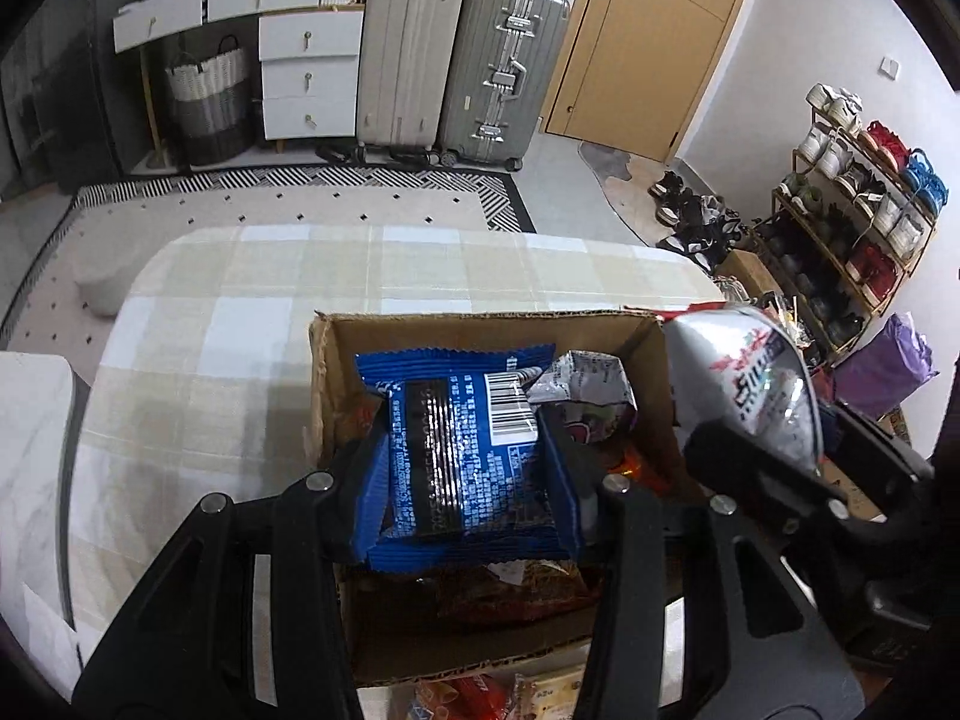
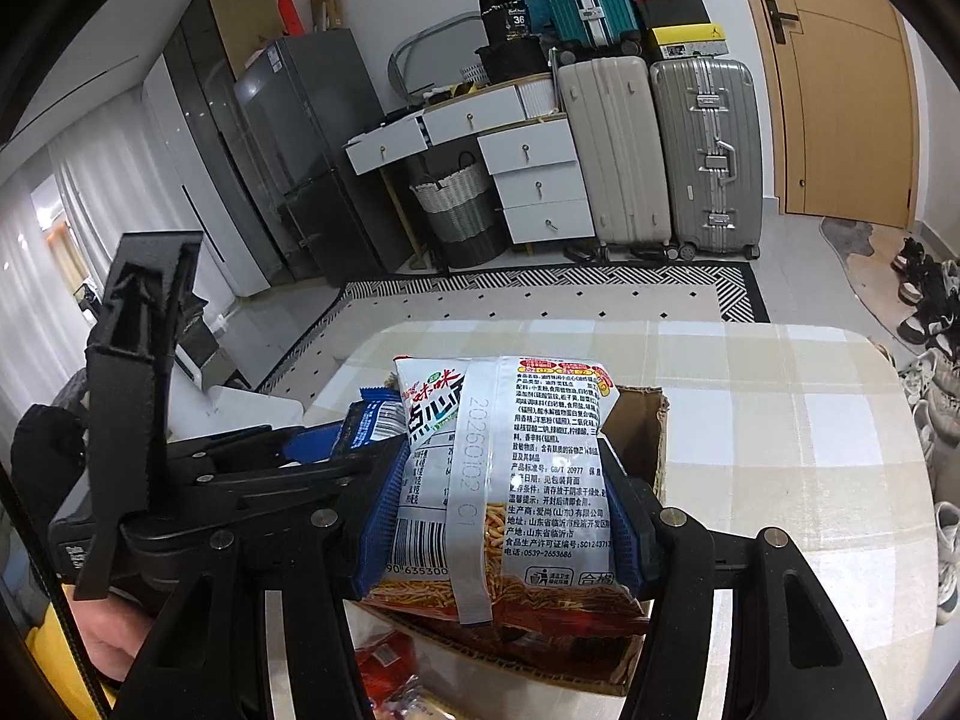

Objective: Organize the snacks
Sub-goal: 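Lower both packets into the box and open both tools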

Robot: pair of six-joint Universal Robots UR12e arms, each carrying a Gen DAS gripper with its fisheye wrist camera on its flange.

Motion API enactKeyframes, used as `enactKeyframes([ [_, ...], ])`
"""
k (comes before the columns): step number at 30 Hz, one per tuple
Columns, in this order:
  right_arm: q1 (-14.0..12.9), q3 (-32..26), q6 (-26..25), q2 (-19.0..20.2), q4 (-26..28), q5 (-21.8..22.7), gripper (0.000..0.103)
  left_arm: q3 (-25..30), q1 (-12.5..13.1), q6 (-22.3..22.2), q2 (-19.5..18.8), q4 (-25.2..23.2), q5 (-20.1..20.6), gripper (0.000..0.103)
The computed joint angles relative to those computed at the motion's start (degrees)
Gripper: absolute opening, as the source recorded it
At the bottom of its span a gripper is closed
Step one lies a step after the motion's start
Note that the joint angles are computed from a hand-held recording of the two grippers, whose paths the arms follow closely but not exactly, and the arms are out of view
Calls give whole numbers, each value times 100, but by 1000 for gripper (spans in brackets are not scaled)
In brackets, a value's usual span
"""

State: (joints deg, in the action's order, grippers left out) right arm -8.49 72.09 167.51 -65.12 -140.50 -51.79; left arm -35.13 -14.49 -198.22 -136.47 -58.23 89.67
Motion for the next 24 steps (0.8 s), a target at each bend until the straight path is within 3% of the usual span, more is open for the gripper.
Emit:
enactKeyframes([
  [7, 11, -58, 81, 76, -70, 36, 59, -86, 26, -74, -16, 43, -28, 42],
  [10, 16, -62, 87, 86, -57, 7, 59, -96, 11, -73, -23, 104, 21, 49],
  [12, 18, -69, 79, 92, -25, -5, 59, -419, 12, -83, 151, 324, 25, 60],
  [14, 23, -70, 91, 98, -41, -30, 59, -521, 2, -111, 212, 411, 122, 63],
  [20, 60, -128, 56, 133, 112, -151, 60, -873, -27, -132, 461, 554, 331, 63],
  [24, 87, -135, -14, 129, 161, -280, 68, -1144, -26, -182, 668, 630, 419, 64],
])
